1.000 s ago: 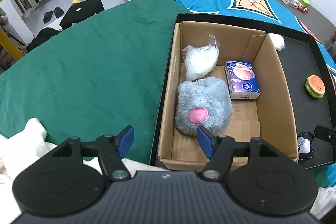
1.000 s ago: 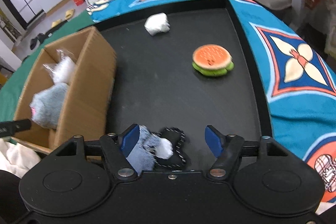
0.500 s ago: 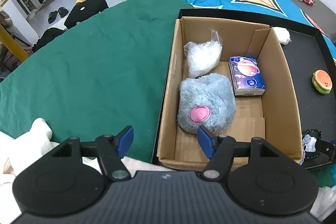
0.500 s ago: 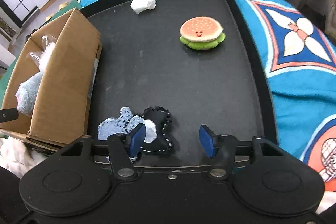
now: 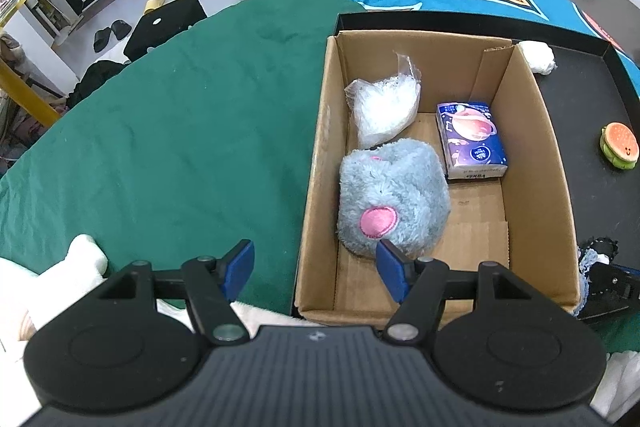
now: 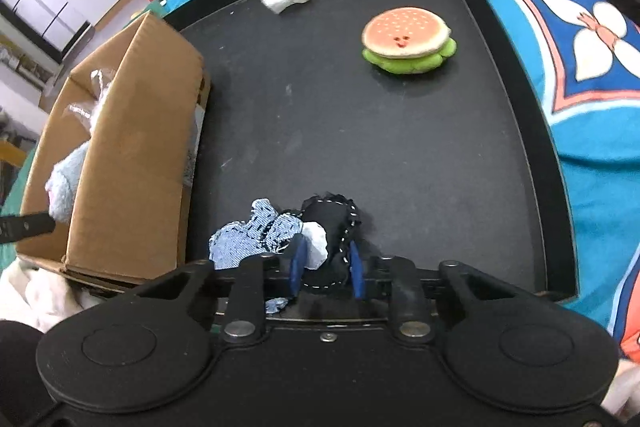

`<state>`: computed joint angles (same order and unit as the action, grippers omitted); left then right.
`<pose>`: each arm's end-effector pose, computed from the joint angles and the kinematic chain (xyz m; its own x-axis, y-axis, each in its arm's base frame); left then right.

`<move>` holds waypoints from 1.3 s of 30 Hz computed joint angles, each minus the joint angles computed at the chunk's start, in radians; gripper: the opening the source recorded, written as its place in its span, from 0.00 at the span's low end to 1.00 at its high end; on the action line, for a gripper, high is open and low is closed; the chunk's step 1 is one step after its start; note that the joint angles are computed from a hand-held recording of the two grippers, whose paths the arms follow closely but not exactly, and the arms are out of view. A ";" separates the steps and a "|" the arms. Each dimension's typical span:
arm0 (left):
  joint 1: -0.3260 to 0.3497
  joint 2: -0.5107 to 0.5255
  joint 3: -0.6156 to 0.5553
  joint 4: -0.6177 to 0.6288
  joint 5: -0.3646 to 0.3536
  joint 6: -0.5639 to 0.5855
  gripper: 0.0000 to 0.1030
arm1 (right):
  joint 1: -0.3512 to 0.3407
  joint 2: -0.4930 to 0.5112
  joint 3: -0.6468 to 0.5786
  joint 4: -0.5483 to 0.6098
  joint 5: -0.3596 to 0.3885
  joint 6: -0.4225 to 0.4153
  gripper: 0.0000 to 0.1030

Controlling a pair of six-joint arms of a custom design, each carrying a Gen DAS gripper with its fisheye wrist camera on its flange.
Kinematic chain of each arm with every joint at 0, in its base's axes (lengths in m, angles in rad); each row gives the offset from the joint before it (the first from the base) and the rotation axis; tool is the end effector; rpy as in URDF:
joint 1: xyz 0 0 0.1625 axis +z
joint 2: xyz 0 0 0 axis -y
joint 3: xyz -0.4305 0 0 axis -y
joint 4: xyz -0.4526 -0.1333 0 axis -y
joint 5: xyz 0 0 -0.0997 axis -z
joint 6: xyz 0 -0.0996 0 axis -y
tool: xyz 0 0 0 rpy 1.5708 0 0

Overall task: Organize soft objects
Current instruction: 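Grasp the black-and-white plush with the right gripper and lift it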

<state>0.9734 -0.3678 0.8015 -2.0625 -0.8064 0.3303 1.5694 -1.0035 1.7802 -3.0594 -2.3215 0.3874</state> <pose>-0.3481 -0.8712 0.0611 -0.4038 0.6204 -0.6724 0.7321 0.6599 0.1692 0.0644 -0.6773 0.2183 -0.6760 0.6996 0.2314 0.2770 0.5323 -0.8000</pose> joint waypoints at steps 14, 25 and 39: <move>-0.012 -0.009 0.011 -0.011 0.005 0.029 0.64 | 0.001 -0.050 0.067 -0.110 -0.001 0.048 0.17; -0.014 -0.020 0.013 -0.015 -0.015 0.035 0.64 | 0.031 -0.053 0.057 -0.161 -0.055 -0.024 0.17; 0.002 -0.022 -0.011 -0.007 -0.048 0.020 0.64 | 0.080 -0.005 -0.036 -0.235 -0.100 -0.176 0.17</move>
